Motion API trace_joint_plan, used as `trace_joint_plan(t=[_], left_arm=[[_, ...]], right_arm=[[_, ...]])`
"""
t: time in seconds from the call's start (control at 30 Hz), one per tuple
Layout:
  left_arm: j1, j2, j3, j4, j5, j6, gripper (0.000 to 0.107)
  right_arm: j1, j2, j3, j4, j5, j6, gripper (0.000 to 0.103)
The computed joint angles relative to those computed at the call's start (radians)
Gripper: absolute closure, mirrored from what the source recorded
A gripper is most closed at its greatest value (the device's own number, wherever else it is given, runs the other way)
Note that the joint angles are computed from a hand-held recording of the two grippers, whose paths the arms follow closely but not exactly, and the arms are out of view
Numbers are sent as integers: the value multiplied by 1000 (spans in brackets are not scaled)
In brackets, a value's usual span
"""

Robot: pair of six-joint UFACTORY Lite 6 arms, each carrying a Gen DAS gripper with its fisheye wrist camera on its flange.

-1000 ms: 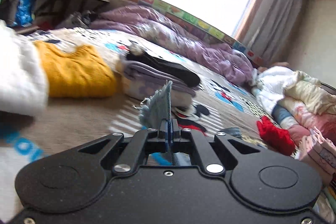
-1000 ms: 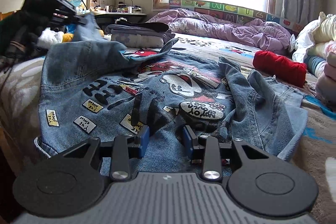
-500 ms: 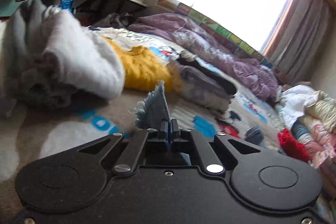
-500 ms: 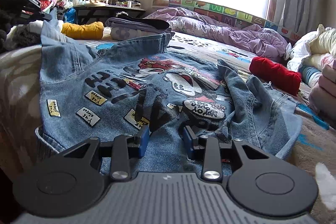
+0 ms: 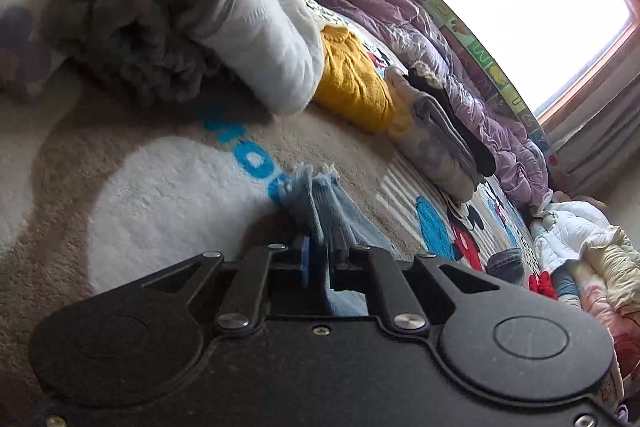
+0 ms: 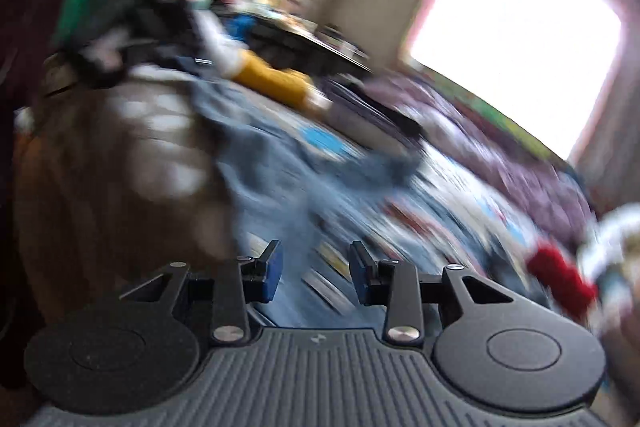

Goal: Fold clothes

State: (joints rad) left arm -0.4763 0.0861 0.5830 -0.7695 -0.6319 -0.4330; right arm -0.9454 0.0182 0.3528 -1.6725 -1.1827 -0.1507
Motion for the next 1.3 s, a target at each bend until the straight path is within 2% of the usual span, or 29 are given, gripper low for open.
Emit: trace_joint_plan(t=[0.13,0.2,0.23,0.27,0.33,0.43,0.6,0.7,0.8,0.93,1.0,1.07,1.13,1.23,1.3], left_arm=[[-13,42,45,-58,9,100,103],[-7,56,67,-53,2,148,107],[-1,60,78,-43,-4,163,107],[7,65,89,-37,-12,186,107],[17,61,95,18,-76,176,107],[32,28,86,107,-172,166,107],[58,73,108,115,-139,167,107],[62,142,173,-41,-14,327,107],[34,201,240,-269,33,571,106],[-31,158,227,-466,-55,752,105],[-77,118,222,-574,-130,869,105],[-120,80,208,-580,-175,915,105],[-118,64,199,-521,-105,898,105],[-96,58,196,-396,16,830,105],[-62,80,210,-277,108,744,102]], right_arm=[[300,-97,-117,269,124,-100,62],[453,-104,-112,429,201,-107,69],[496,-98,-88,453,239,-64,80],[520,-89,-61,451,270,-20,88],[548,-76,-21,432,313,44,93],[512,-88,-36,372,293,-22,93],[510,-94,-13,299,315,11,93],[527,-116,-20,290,344,11,93],[545,-128,-24,298,363,-9,92],[552,-155,-27,274,379,13,90],[538,-177,-4,178,375,129,89],[519,-198,17,84,355,243,87],[510,-224,14,56,325,305,86],[572,-227,18,110,329,377,85],[629,-201,37,178,343,420,77]])
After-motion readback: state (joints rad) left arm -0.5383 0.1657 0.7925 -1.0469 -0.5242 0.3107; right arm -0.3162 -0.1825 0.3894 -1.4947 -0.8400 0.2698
